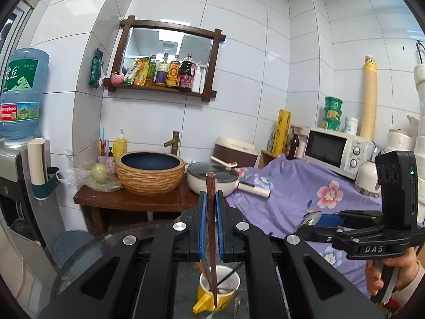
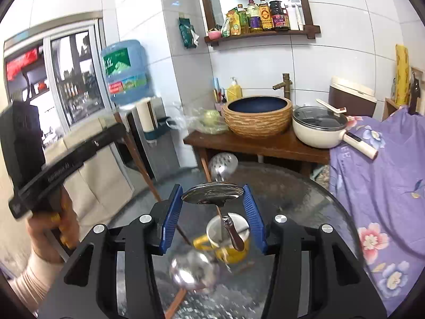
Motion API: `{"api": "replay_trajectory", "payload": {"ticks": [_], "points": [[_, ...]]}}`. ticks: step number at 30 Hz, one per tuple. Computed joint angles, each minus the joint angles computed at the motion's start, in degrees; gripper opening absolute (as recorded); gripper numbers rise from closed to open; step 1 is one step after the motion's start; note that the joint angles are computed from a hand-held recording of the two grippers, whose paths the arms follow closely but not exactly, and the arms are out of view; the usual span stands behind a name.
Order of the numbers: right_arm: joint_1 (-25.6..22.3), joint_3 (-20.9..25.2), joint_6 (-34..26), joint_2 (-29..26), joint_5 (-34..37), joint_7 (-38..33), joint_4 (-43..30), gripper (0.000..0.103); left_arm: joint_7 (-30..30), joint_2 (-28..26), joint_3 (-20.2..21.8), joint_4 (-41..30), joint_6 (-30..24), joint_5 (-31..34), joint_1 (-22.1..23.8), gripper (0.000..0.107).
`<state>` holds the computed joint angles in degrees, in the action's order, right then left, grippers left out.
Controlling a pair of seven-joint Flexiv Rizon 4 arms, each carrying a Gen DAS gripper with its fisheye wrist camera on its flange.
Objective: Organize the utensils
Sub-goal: 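Carry the spoon to the mug with the right tool while the left tool carries the chopstick there, then open both tools to drop the spoon and chopstick into the mug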
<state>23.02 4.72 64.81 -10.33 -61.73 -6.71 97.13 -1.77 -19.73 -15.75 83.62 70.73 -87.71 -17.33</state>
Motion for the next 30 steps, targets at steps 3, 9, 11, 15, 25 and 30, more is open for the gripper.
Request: {"api": "replay_trajectory", "payload": {"ticks": [3,9,11,15,25,30], "points": [[-0.62,-1.18,2.53,-2.01,0.31,1.31,-1.72,0.048,2.11,-1.66,-1.06,-2.39,1.95,-3.32,-0.75,0.007],[-0.8,-3.75,5.5,-5.23,0.45,4.9,-2.89,0.048,0.53,-6.03,-1.9,-6.62,4.17,-3.58,-1.83,0.007],[-0.74,-4.66,6.59,-6.02,-0.17,6.43,-2.68,0.048,-0.06,-7.2,-2.33,-7.36,4.85,-3.0,-1.69,0.006],[-0.66,-5.08,7.25,-7.39,1.83,5.91,-2.55,0.048,-4.36,-9.11,-2.88,-7.61,4.04,1.33,-0.68,0.006],[0.88,-5.97,6.15,-9.24,5.65,2.38,-2.18,0.048,-4.63,-10.33,-5.33,-5.52,5.5,6.26,1.03,0.006],[1.36,-5.86,3.89,-9.23,6.54,0.6,-1.89,0.048,-9.29,-11.45,-5.28,-5.04,4.6,10.95,2.18,0.007]]}}
